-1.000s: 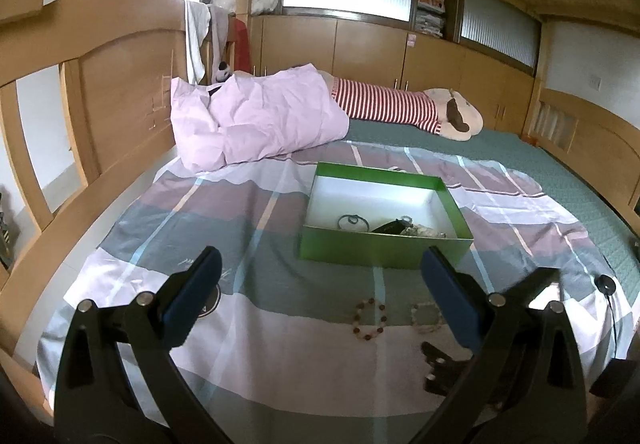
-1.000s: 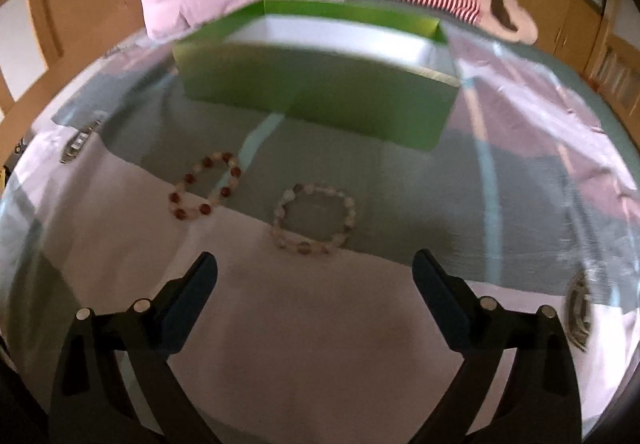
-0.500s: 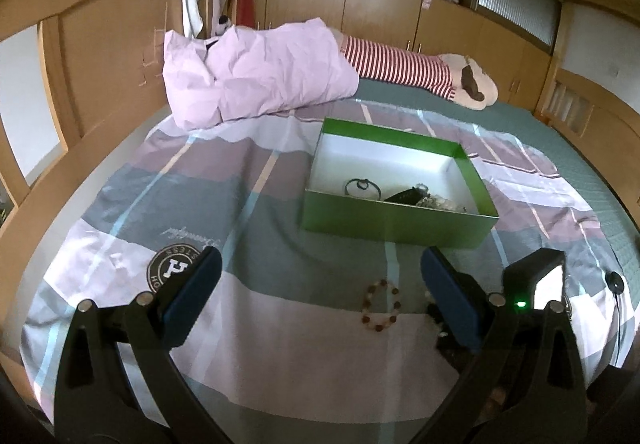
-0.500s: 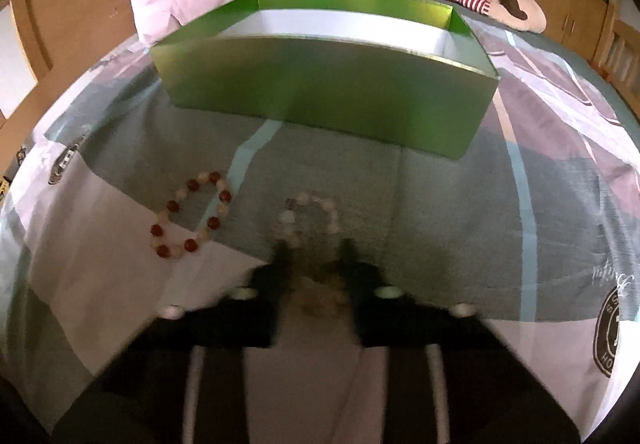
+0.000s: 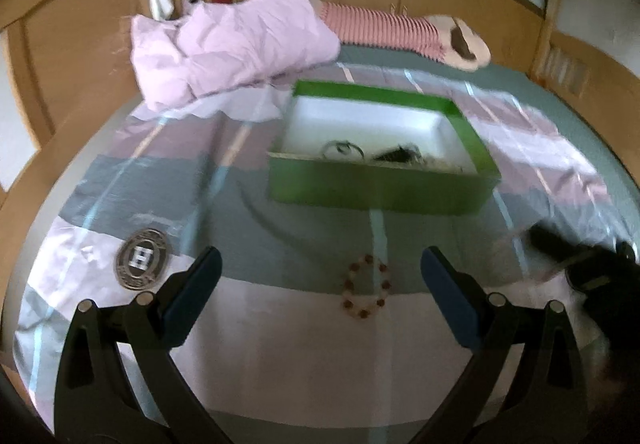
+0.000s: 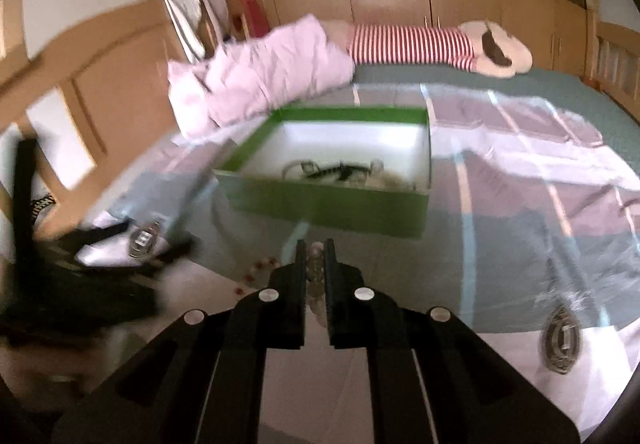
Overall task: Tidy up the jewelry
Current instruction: 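Grasp the red-and-white beaded bracelet with the left tool while the right tool holds the white one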
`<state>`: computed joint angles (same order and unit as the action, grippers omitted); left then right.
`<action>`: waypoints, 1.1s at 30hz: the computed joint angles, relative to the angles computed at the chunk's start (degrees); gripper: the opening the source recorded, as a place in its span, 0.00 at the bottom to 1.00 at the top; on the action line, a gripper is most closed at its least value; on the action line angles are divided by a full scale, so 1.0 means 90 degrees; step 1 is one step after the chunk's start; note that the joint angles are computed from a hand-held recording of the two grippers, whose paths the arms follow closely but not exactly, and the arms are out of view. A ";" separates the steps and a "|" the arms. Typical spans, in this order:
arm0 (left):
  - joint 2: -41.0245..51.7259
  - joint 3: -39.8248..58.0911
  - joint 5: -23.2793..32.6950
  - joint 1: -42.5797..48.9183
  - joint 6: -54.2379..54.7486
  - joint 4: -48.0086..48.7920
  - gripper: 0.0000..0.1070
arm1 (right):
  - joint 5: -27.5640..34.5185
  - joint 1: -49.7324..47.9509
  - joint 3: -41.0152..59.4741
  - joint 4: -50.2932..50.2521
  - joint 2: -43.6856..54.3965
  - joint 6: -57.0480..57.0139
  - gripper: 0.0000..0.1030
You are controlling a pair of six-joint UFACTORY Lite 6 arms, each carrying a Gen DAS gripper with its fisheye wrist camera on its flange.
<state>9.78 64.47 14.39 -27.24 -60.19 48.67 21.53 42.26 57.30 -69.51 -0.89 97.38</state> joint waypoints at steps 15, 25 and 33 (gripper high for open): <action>0.2763 0.1630 0.0136 -0.0468 0.0696 -0.0320 0.61 | -0.0505 -0.0729 -0.0358 0.1383 -0.1207 -0.1855 0.08; 0.1957 0.1123 -0.0415 -0.0293 0.0468 -0.0295 0.07 | -0.0576 -0.0935 -0.0492 0.1659 -0.1388 -0.2220 0.08; -0.1436 -0.0625 -0.0415 -0.0459 -0.0938 0.1331 0.07 | -0.0142 -0.0557 -0.0346 0.0757 -0.1378 -0.1355 0.08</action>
